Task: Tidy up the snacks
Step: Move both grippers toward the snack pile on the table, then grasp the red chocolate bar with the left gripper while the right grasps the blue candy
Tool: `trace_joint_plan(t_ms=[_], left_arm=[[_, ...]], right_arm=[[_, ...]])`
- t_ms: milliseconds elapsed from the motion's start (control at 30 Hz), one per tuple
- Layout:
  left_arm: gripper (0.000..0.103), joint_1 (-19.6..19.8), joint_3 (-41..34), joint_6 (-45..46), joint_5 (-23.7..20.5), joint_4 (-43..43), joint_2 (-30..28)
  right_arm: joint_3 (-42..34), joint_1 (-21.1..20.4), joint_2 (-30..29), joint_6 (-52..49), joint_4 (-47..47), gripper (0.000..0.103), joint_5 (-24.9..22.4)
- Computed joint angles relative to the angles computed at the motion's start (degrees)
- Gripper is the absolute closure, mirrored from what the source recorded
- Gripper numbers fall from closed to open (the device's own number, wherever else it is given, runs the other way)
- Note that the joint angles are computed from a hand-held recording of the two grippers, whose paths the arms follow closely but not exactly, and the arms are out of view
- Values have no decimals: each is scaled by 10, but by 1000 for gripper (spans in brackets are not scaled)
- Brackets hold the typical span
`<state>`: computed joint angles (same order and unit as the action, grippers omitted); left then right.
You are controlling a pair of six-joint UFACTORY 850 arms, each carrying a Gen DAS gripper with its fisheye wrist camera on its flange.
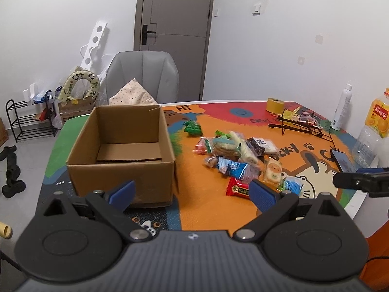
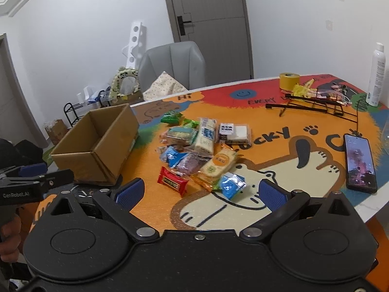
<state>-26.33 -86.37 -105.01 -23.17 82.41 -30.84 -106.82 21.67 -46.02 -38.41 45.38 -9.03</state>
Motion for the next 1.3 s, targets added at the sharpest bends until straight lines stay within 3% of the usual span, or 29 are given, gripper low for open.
trace_joint_plan(t_ms=[367, 633, 867, 1100, 1300], left_arm=[[4, 1, -40, -59, 29, 35, -39], [6, 1, -88, -12, 36, 3, -85], [7, 4, -127, 23, 52, -29, -121], [13, 8, -163, 56, 51, -62, -155], [16, 12, -209, 162, 50, -163, -189]], right_arm=[[-28, -12, -33, 58, -57, 0, -6], [-50, -21, -62, 70, -62, 2, 4], [-96, -30, -100, 15, 12, 18, -36], [-184, -33, -162, 88, -45, 36, -89], [-270, -37, -218, 132, -76, 43, -139]])
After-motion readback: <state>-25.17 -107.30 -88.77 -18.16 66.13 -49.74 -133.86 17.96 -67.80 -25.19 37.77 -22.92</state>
